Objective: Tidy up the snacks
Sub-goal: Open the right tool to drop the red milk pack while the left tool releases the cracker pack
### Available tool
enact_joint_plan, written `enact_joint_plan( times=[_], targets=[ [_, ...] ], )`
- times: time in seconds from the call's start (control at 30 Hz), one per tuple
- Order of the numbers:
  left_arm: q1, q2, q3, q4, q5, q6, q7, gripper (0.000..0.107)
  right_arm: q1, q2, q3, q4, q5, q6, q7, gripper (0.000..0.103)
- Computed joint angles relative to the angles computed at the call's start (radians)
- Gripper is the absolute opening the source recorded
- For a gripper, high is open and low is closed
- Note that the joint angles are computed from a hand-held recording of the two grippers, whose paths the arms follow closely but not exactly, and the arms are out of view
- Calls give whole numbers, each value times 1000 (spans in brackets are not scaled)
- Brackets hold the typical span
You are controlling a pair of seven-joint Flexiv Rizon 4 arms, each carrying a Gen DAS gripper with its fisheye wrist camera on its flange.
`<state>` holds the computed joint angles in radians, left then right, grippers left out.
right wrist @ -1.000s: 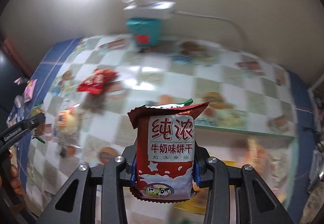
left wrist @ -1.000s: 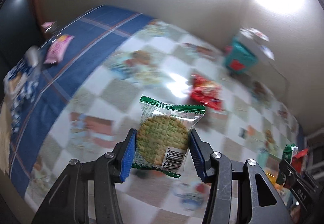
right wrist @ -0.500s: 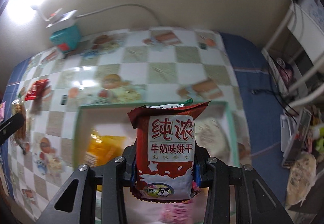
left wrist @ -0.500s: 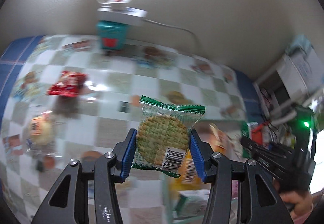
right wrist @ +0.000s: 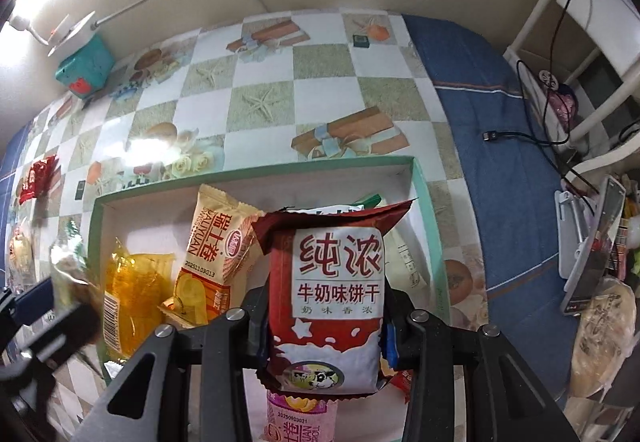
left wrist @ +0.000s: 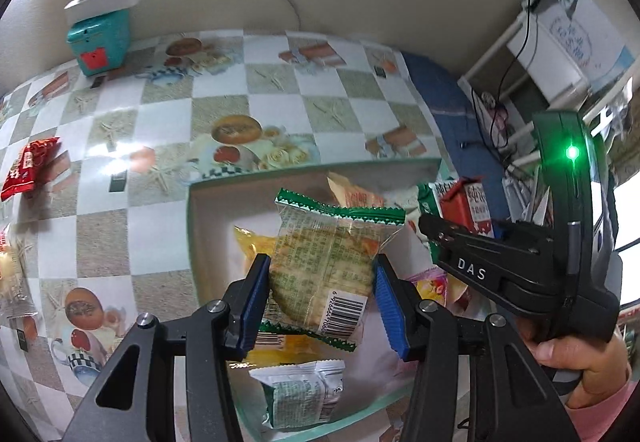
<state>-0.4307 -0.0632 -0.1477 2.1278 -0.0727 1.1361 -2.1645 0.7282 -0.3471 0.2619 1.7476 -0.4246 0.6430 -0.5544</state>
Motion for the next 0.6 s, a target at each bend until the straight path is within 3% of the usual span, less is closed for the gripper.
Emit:
enact_joint_plan(
  times=[0.6],
  targets=[
    [-10,-54,-3,-44,7,-65,17,53,8,-39,4,-22,42,-16,-25,43]
  ],
)
